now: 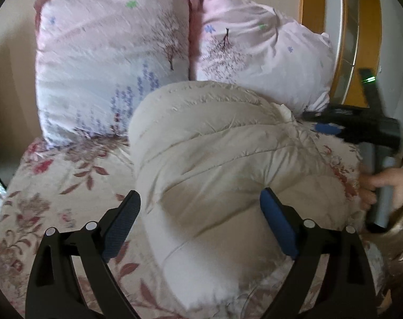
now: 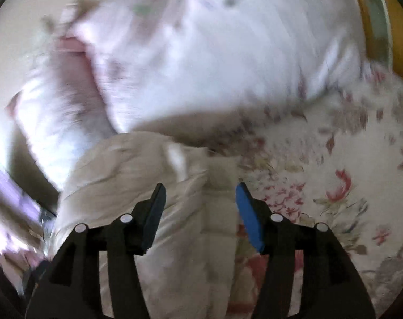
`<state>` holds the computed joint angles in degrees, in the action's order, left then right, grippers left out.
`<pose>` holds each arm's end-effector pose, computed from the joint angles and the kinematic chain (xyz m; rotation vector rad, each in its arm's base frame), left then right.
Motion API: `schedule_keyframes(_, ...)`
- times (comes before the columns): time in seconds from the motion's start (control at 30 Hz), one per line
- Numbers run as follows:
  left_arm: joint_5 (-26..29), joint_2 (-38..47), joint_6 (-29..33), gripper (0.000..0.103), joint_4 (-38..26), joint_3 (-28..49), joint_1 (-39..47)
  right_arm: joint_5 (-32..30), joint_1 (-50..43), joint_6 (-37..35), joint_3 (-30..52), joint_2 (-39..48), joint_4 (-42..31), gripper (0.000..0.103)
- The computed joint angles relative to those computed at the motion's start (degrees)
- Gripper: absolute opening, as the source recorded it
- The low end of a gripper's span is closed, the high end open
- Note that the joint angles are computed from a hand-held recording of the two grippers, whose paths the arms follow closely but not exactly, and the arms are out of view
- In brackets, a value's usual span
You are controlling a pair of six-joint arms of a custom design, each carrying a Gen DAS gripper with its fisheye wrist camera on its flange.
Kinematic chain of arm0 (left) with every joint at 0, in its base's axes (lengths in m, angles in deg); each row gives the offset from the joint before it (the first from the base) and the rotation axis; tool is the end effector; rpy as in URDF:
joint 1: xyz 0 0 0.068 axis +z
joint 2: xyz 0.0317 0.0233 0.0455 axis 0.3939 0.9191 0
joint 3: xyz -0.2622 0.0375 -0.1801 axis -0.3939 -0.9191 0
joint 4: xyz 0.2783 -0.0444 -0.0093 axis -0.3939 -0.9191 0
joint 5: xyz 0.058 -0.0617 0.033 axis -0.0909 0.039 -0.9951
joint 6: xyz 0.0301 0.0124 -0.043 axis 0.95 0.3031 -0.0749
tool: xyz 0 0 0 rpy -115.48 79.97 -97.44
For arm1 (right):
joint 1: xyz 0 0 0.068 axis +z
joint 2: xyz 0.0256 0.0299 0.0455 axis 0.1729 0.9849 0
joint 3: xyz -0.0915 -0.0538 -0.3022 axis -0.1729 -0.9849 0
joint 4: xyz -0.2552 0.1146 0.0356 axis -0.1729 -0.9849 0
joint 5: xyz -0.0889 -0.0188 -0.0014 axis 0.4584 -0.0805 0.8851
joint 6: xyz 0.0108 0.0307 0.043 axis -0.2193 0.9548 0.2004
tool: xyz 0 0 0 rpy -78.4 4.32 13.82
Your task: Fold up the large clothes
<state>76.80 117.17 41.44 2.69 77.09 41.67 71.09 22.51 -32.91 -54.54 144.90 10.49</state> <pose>0.2482 0.0609 0.1700 0.4925 2.1112 -0.2676 0.2389 0.0490 0.2180 0.5177 2.1669 0.3436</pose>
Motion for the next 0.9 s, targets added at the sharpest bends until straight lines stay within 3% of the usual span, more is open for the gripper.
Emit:
schedule_keyframes(0.13,-2.2,-1.5,0.8,0.093,0.7,-1.9,-0.3,5.0,10.1,-3.6,-0.2,-4.5,-3.9,0.054)
schedule_keyframes(0.2,-3.0,-0.8,0.8,0.093,1.0,-2.0,-0.7,5.9,13.0,-3.9,1.1,-0.7,-5.1,0.053)
schedule_keyframes(0.27,-4.0,1.0,0.5,0.093,0.6,-1.4,-1.4,5.0,13.1,-3.0,2.7,5.2,-6.7,0.052)
schedule_keyframes(0.37,-4.8,3.9,-0.4,0.094,0.8,-0.5,-2.2,3.0,11.8,-2.0,1.1,9.4,-2.3,0.052)
schedule_keyframes(0.57,-7.9,7.4,-3.4,0.094,3.6,-0.9,-4.4,2.3,10.7,-1.2,0.6,8.6,-3.0,0.053)
schedule_keyframes(0.77,-3.4,0.7,-0.5,0.094,2.4,-3.8,0.5,14.1,22.1,1.2,-3.6,-5.3,-8.3,0.053)
schedule_keyframes(0.9,-3.5,-1.2,-0.6,0.094,3.3,-4.9,1.8,22.4,30.9,5.1,-4.2,-8.7,-12.6,0.053)
